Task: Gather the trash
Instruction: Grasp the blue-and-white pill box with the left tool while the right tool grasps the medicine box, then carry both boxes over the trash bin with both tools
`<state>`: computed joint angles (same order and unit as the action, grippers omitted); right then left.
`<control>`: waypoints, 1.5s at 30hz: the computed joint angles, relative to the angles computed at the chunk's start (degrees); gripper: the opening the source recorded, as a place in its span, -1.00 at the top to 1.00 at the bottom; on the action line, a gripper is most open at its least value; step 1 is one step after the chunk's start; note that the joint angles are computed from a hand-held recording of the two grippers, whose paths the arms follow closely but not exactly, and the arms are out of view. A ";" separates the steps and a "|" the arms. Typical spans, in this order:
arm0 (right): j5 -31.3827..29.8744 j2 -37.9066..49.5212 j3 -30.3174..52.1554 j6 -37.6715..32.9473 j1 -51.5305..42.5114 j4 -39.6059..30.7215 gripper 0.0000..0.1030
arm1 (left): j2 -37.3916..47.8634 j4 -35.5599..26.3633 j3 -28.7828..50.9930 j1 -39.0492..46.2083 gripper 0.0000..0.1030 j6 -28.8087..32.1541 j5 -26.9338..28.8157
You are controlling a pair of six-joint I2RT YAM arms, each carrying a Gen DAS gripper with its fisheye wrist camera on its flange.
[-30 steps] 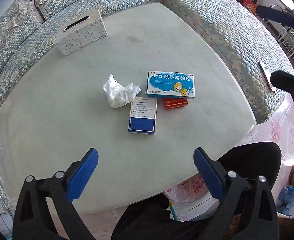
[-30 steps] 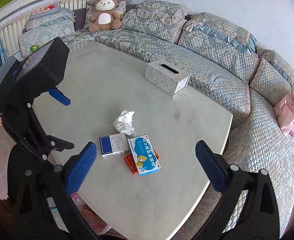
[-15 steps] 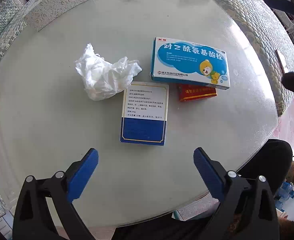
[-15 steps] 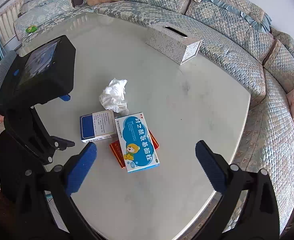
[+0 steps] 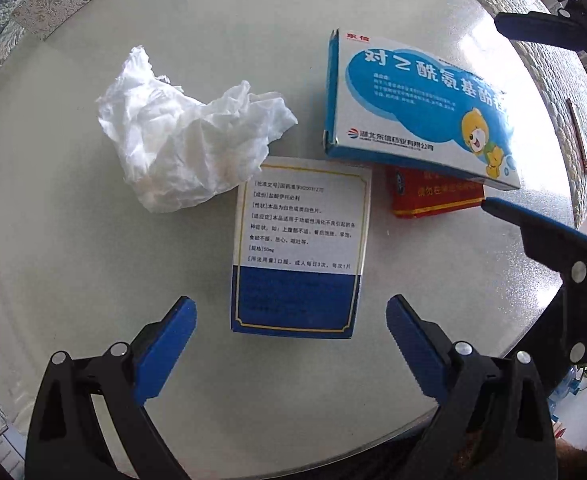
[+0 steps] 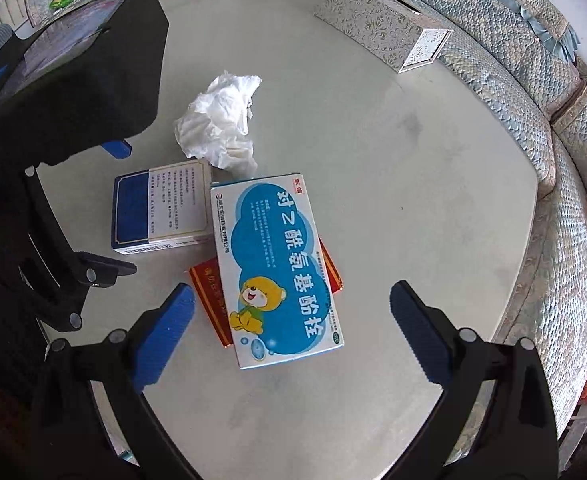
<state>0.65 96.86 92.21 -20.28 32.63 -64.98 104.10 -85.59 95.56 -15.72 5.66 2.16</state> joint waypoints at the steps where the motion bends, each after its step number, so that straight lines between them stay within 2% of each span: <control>1: -0.09 0.30 -0.19 -0.01 -0.07 0.20 -0.87 | 0.20 0.22 -0.14 0.09 -0.82 0.04 0.17; 8: -0.91 1.76 -1.69 1.24 -0.82 1.84 -0.83 | 0.68 1.74 -1.60 1.74 -0.82 0.66 0.83; 9: -0.84 1.96 -1.87 1.48 -0.85 2.12 -0.74 | 0.01 2.19 -2.69 2.60 -0.82 1.41 0.80; 10: -1.45 2.41 -1.74 1.67 -1.07 1.77 -0.56 | -0.18 2.56 -3.29 3.04 -0.82 1.73 0.99; 12: -2.78 2.47 -1.47 2.78 -1.60 1.93 -0.49 | -0.61 3.44 -4.70 4.81 -0.82 2.88 1.16; 13: -2.96 2.40 -1.44 3.13 -1.76 1.88 -0.35 | -0.67 3.38 -4.89 5.62 -0.82 3.42 1.05; 14: -3.51 2.30 -1.39 3.42 -2.00 1.76 -0.30 | -0.79 3.61 -5.14 6.35 -0.81 4.04 1.01; 20: -3.56 1.44 -2.44 5.78 -1.54 2.91 -0.27 | -0.93 4.43 -5.76 8.43 -0.77 5.02 1.06; 26: -0.85 -0.81 -4.28 8.41 -0.35 3.24 -0.24 | -2.08 4.38 -5.79 10.39 -0.28 5.86 -1.09; 29: -0.92 -1.64 -4.29 9.78 -0.90 2.98 -0.24 | -2.31 3.75 -5.71 12.15 -0.27 6.92 0.02; 36: -0.96 -5.17 -4.86 11.67 -2.20 1.62 -0.23 | -6.80 5.25 -10.95 14.68 -0.27 9.12 0.41; 45: 2.18 -10.36 -7.72 13.17 1.14 -0.47 -0.20 | -13.89 5.23 -17.76 17.86 -0.26 12.41 -0.55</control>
<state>2.83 86.50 84.49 -7.11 33.76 -65.45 90.21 -80.36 77.80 2.13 18.07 1.62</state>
